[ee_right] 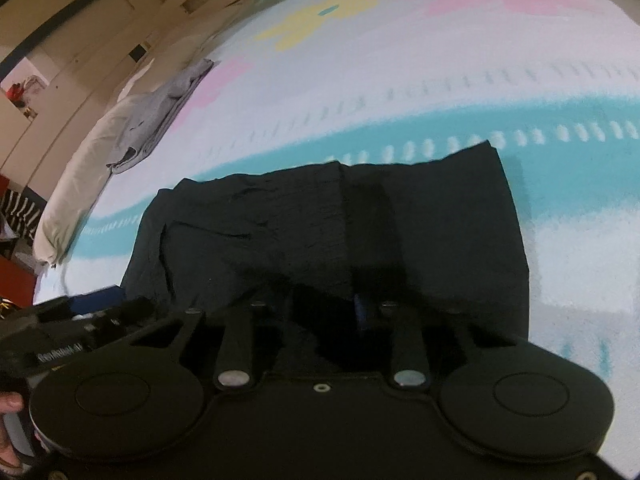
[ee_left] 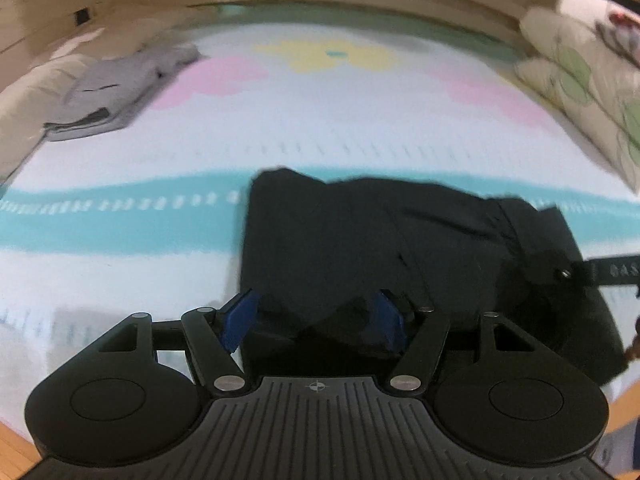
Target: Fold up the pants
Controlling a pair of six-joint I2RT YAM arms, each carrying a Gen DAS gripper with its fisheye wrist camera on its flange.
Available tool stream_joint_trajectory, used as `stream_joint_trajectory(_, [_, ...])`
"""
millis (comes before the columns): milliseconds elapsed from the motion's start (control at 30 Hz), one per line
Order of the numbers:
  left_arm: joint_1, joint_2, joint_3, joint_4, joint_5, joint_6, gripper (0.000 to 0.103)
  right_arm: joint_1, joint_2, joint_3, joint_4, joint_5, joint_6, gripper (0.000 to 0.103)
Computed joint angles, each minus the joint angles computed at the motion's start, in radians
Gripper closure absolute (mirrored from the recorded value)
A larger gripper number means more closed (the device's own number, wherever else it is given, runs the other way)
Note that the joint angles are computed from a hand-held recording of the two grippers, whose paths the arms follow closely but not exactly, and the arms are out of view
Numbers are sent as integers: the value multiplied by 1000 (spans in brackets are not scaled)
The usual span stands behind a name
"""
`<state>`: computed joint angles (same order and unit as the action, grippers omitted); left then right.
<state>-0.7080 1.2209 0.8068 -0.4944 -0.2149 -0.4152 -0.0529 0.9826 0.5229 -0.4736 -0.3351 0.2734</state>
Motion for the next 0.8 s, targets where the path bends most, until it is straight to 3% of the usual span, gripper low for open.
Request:
stream_joint_trajectory(67, [23,-27,-4,0,13,-14,39,31,-59,3,-16,29,18,84])
stream_joint_trajectory(233, [49,-46,4,2,3,-35,39,98,-240,80,-169,139,-22,86])
stream_joint_trajectory(333, [44,-17,19,6,17,-45,39,50,-311,112,-273,183,-78,86])
stream_joint_trajectory(533, [-29,83,47,21,15,-9,39,-152,-260,55,-308,135,-182,85])
stream_joint_trajectory(667, [-67,189,73,-32,-19,31,36,-144,-242,25,-297,178,-191,82])
stream_joint_trajectory(800, [-27,167,54,-23,42,11,36,-127,-194,29,-293,212,-194,80])
